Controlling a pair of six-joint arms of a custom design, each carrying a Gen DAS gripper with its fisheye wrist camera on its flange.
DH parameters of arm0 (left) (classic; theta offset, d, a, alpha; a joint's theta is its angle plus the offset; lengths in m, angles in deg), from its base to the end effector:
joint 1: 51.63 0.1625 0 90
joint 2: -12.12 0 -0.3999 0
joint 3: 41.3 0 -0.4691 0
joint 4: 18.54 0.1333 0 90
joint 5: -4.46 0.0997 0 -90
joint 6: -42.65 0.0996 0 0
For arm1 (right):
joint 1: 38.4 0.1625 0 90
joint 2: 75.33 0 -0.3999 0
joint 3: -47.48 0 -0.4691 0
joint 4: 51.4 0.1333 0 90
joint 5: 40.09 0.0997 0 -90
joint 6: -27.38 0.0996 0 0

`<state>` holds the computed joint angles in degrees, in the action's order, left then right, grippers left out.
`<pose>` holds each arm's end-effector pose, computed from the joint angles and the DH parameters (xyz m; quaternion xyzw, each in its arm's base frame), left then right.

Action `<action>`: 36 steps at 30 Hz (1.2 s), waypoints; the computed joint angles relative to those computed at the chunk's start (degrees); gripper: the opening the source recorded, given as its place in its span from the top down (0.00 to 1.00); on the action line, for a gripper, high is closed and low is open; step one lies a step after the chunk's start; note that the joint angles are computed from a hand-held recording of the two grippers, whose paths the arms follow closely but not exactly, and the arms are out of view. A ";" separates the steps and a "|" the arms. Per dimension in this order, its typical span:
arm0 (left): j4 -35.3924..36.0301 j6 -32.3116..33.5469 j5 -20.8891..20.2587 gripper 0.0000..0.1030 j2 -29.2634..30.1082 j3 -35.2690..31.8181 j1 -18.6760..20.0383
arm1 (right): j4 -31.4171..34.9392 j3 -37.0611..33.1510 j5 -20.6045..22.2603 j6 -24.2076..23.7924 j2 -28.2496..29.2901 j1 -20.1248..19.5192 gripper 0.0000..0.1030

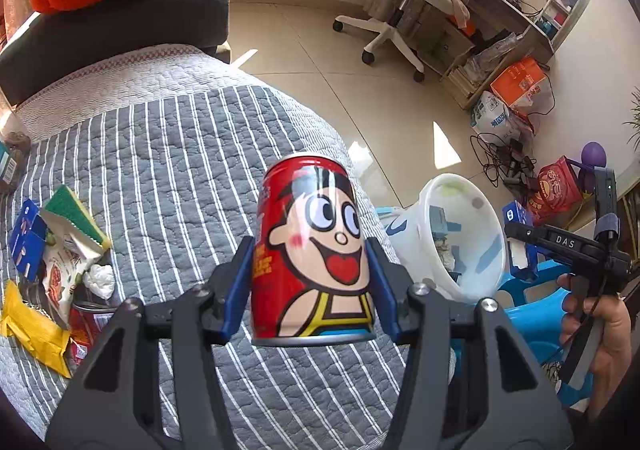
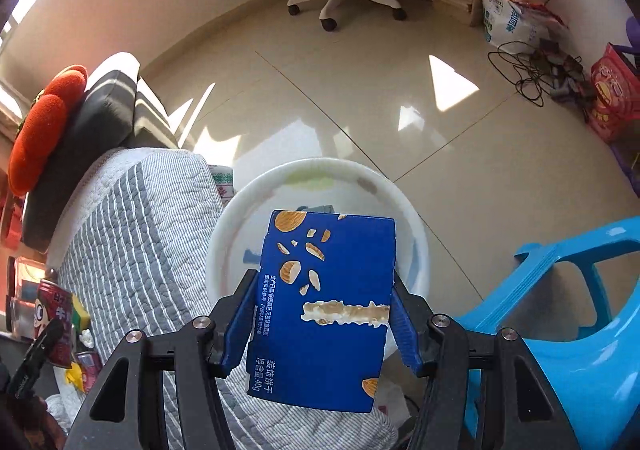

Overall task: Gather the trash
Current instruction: 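Carry the box and can to the wastebasket while the right tool releases the box, then open the left tool to drop the red cartoon can into the wastebasket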

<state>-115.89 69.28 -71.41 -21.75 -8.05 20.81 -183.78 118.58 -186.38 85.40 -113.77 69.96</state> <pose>-0.1253 -0.9182 0.3086 0.3645 0.9205 -0.0591 0.1278 0.3048 -0.7583 0.1203 -0.3356 -0.8129 0.3493 0.3232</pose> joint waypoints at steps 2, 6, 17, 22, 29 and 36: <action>-0.85 0.29 -0.92 0.46 -1.05 2.74 -0.48 | -3.13 1.43 0.71 -1.68 -0.55 -0.38 0.39; -2.92 1.69 -2.01 0.46 -3.11 8.54 -1.56 | -7.89 3.63 3.13 -3.29 -1.59 -0.96 0.26; -7.26 8.10 -3.72 0.46 -6.35 20.39 -4.88 | 1.28 9.90 -0.90 4.03 -7.40 1.68 0.20; -12.01 12.96 -3.90 0.46 -7.38 24.72 -5.97 | 1.00 13.31 -1.44 5.08 -9.90 2.40 0.20; -17.39 15.15 -2.41 0.07 -7.72 26.36 -6.39 | 2.35 16.25 -3.08 10.67 -12.28 3.13 0.18; -24.63 16.25 2.45 0.01 -12.13 30.48 -6.31 | 2.13 14.54 -4.57 9.69 -10.45 4.71 0.12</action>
